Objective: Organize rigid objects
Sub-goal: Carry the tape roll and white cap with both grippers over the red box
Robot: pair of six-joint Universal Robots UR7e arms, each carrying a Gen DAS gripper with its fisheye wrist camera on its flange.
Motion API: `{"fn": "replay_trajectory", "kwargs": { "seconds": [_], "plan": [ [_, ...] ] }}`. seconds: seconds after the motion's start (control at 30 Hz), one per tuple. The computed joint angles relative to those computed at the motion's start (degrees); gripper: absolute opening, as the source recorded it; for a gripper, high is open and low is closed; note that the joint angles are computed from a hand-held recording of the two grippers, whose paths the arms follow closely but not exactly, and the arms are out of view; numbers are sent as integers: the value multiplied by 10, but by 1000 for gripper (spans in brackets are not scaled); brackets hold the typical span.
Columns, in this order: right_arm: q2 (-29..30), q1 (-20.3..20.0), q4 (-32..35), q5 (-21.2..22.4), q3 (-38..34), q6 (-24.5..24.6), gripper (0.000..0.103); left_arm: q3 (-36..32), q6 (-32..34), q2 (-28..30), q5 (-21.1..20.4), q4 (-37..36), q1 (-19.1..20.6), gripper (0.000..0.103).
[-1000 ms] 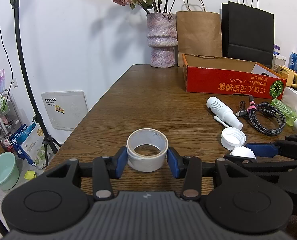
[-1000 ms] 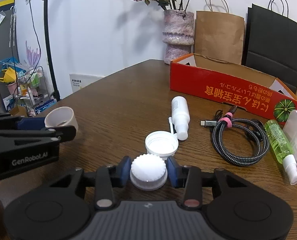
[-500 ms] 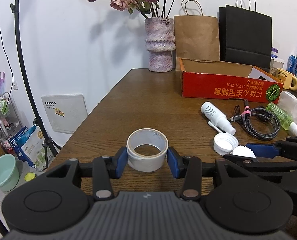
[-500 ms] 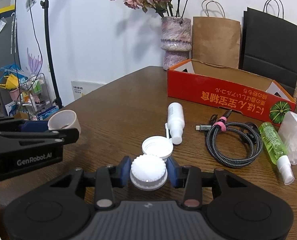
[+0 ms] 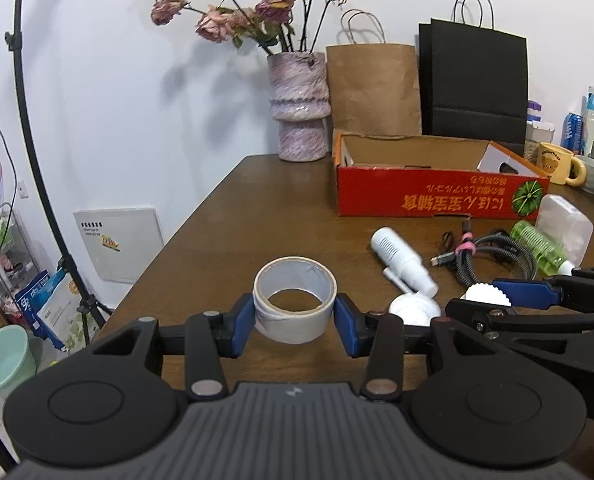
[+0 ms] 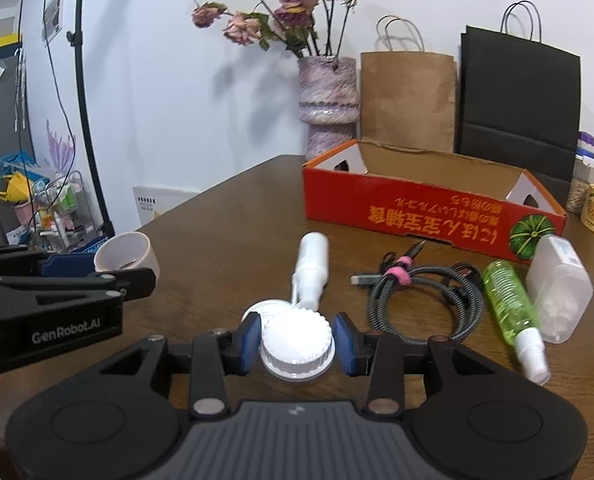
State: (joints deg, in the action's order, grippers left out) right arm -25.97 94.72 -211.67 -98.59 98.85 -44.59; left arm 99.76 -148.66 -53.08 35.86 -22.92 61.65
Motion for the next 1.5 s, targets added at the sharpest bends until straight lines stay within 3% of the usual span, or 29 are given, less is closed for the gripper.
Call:
{"fn": "replay_trajectory", "kwargs": {
  "seconds": [0.8, 1.5],
  "plan": [
    [-42, -23, 4, 22, -54, 2, 39, -140, 4, 88, 40, 48, -30, 44],
    [-23, -32, 44, 19, -164, 1, 39, -298, -6, 174, 63, 102, -26, 44]
  ]
}}
